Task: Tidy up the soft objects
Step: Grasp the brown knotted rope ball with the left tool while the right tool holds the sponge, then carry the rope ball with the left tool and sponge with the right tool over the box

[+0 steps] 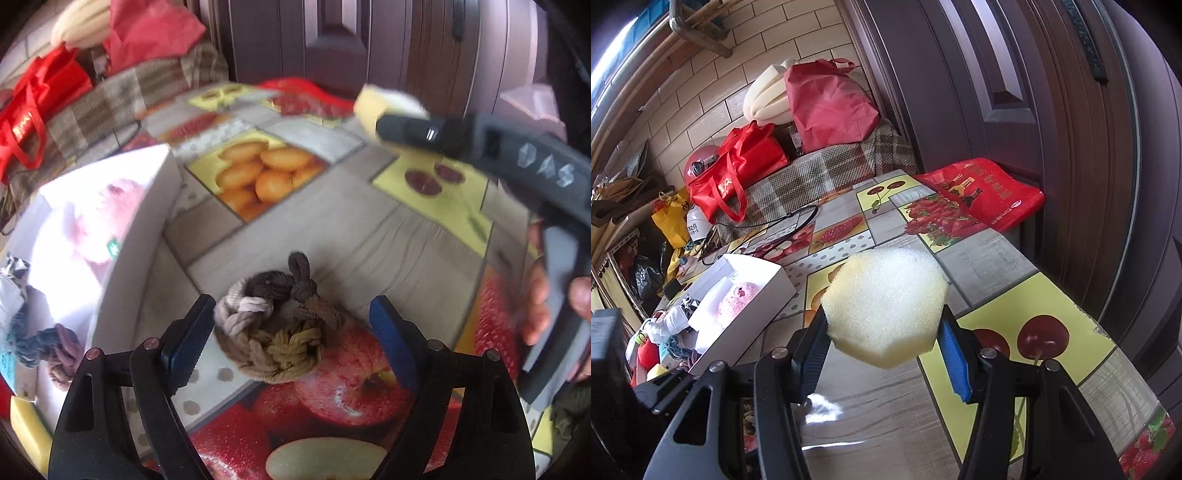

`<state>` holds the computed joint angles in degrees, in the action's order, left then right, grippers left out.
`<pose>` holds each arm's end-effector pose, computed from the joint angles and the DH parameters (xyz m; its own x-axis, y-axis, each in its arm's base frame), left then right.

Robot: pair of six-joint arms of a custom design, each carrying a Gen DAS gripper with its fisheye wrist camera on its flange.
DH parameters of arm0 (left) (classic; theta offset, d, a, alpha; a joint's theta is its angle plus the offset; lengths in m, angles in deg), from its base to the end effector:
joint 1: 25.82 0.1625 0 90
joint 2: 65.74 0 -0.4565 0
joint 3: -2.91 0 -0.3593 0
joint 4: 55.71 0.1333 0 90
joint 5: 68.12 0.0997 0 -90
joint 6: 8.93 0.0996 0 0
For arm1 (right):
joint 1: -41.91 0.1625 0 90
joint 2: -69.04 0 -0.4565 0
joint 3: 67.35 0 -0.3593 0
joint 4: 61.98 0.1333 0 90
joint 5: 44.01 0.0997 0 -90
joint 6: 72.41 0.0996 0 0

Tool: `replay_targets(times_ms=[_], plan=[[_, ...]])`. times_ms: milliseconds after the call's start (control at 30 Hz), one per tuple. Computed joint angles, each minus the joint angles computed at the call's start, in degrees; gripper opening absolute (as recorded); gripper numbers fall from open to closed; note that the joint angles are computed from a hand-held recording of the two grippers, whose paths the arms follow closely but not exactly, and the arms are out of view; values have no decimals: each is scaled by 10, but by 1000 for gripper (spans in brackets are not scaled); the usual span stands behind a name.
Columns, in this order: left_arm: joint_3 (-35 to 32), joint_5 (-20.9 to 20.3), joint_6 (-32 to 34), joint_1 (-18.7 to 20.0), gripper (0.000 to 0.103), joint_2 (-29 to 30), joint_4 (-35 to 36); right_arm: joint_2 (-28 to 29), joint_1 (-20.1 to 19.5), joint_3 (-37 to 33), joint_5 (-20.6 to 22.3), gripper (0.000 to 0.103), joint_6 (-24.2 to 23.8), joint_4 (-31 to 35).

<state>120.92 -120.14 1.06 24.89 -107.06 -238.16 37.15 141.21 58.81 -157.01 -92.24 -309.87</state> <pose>-0.1931 -0.5434 0.0658 -0.5993 0.4934 -0.6304 0.7244 0.6694 -0.1647 0.1719 -0.4656 0.0939 -0.8834 0.0363 0.4672 -0.3949 0.4792 -0.7839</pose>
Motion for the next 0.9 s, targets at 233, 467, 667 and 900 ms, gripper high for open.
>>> replay_targets(times_ms=[233,467,667,900], plan=[[24,4,56,-17,30,9,-63,0,-1,2,2,56,3,-3],[86,-9,122,-32,29,14,-297,7,3,0,-5,56,-5,-23],[137,9,202,-42,30,24,-495,22,16,-1,-15,56,-28,-61],[174,19,204,-16,30,-21,-546,46,36,-12,-29,56,-56,-92]])
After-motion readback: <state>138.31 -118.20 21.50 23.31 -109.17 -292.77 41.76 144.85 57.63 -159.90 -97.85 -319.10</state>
